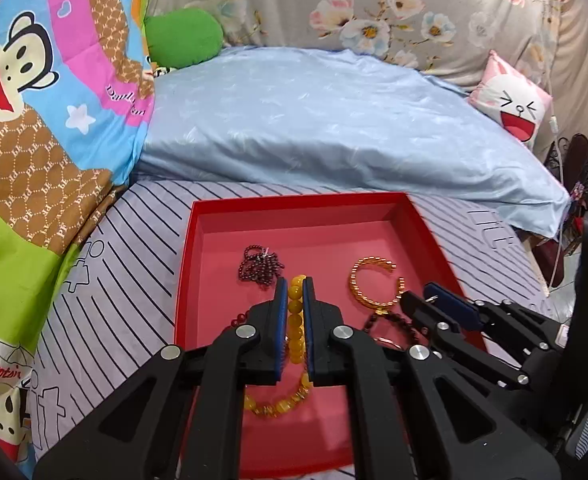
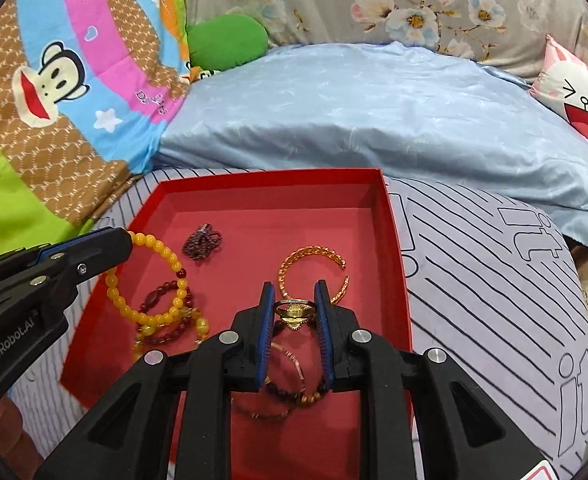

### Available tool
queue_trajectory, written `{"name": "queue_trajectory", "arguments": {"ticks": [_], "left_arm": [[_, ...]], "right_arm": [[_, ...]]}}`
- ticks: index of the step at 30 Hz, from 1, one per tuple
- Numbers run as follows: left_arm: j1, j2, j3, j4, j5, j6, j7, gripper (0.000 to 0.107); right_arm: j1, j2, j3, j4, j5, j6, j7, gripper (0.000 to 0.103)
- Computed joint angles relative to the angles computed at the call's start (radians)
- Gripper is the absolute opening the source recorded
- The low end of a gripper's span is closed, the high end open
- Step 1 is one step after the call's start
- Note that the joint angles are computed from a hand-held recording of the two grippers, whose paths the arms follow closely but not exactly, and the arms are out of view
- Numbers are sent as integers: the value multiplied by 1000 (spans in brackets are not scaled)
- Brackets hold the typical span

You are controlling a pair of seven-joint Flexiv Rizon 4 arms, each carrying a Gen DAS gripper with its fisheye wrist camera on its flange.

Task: Organize jewelry
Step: 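Carry the amber bracelet and gold ring over the red tray and open both tools, then move both open tools back toward the gold hoop earrings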

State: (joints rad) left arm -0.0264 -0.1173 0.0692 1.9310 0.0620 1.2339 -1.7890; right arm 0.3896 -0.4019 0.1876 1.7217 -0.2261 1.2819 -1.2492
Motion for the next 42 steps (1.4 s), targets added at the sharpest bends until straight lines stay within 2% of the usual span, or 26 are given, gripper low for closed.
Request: {"name": "queue_trajectory", "arguments": {"ticks": [12,15,16,18,21,32,42], "left_arm": [[-2,-59,19,-41,35,-22,-35,7],[-7,-65,27,-51,53,-30,-53,8],[-11,-67,32,-57,67,-38,-70,10],[-10,-66,31,-51,64,-31,-72,20],[-16,-66,37,-60,92,-43,-89,23],[-14,-14,33,-33,135,-56,-130,23],[-8,58,11,-2,202,-88,-180,23]], "right_arm": [[19,-35,-9,-29,-18,-23,-1,19],[41,-30,-41,-13,-57,2,23,26],[46,-27,-49,-6,-69,11,32,29],[49,-23,-55,2,-87,21,43,33],[46,-16,-53,8,-99,28,52,36],[33,32,-39,53,-104,48,70,36],[38,120,-45,158,-148,96,107,36]]}}
